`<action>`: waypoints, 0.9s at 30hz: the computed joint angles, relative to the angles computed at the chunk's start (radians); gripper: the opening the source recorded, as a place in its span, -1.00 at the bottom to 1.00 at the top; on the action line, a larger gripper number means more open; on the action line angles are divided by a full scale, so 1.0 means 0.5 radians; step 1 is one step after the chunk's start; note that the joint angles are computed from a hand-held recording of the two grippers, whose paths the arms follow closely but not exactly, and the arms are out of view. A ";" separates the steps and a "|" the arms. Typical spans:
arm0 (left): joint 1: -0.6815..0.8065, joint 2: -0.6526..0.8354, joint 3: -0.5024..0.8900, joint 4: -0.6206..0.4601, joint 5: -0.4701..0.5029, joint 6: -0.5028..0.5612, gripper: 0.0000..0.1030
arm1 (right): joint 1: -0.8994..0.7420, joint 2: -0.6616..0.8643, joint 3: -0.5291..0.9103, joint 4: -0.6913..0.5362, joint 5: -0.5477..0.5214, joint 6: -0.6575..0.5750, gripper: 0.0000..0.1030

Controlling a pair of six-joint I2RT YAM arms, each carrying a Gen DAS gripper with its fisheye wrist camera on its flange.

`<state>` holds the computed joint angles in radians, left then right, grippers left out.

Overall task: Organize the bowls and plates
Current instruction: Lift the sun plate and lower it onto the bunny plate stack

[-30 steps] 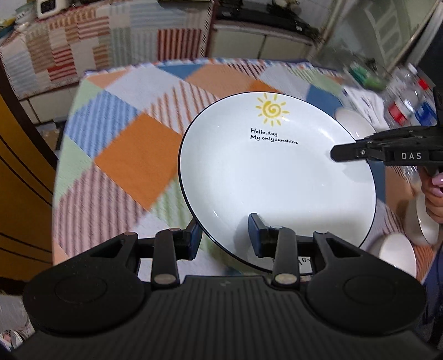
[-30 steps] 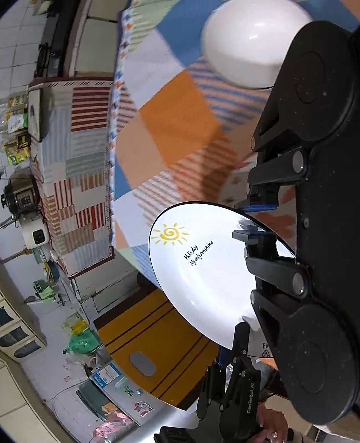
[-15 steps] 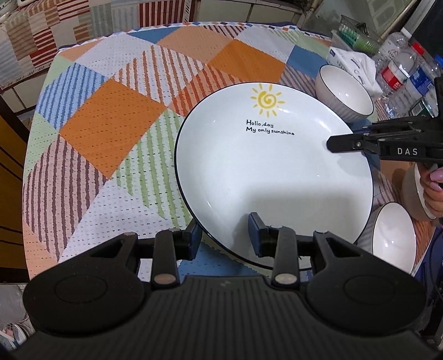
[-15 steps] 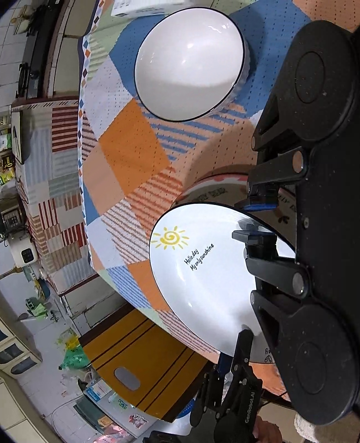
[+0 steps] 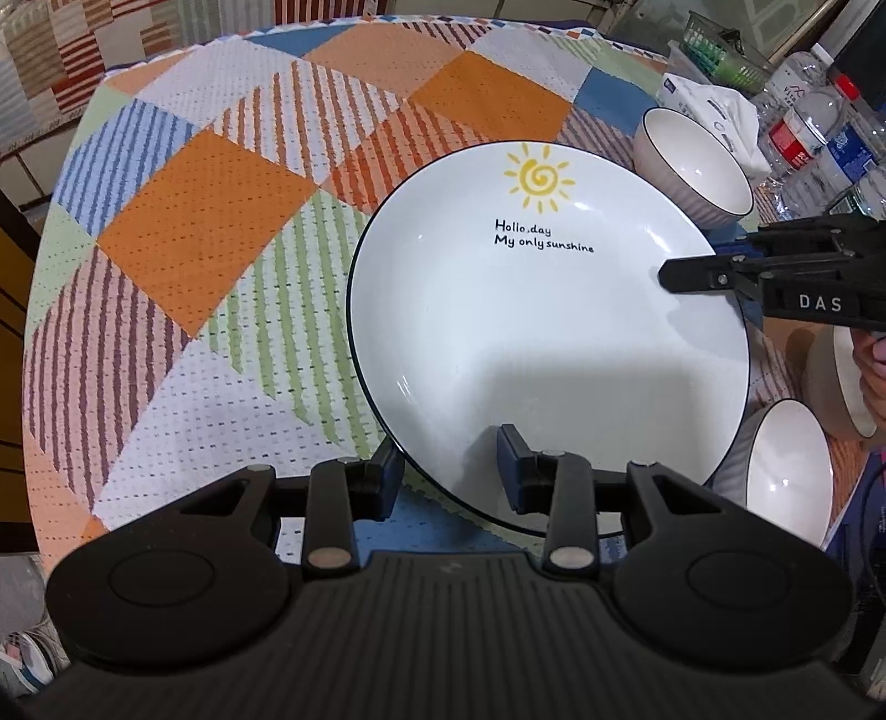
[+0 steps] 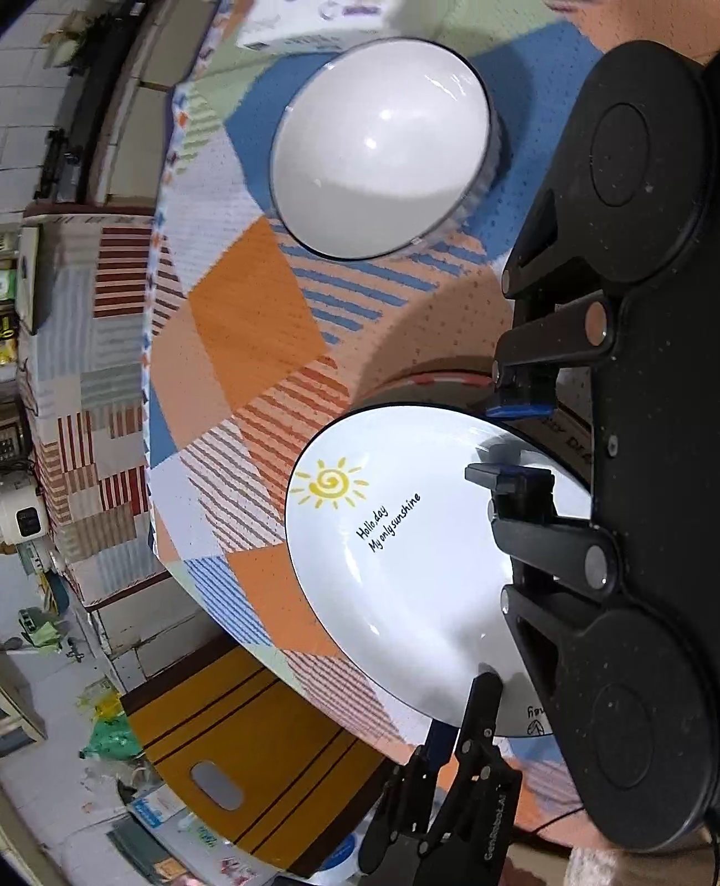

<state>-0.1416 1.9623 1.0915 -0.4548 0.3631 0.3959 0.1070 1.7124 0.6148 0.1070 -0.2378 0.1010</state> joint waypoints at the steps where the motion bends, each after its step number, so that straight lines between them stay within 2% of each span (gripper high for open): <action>1: -0.007 0.003 0.002 -0.001 -0.010 -0.005 -0.33 | 0.004 -0.004 0.015 -0.030 0.013 0.000 -0.60; 5: -0.033 0.012 -0.007 0.018 -0.040 -0.028 -0.33 | 0.079 0.003 0.103 -0.198 0.146 -0.005 -0.55; 9: -0.059 0.023 0.003 0.027 -0.072 -0.054 -0.33 | 0.127 -0.011 0.122 -0.237 0.247 0.005 -0.53; 15: -0.080 -0.016 -0.061 0.102 -0.119 -0.100 -0.32 | 0.266 0.007 0.228 -0.428 0.466 0.001 -0.41; 18: -0.096 -0.055 -0.130 0.185 -0.152 -0.113 -0.33 | 0.296 0.004 0.210 -0.420 0.518 0.036 -0.39; 27: -0.136 -0.129 -0.259 0.341 -0.226 -0.230 -0.33 | 0.517 0.091 0.142 -0.233 0.884 0.011 -0.25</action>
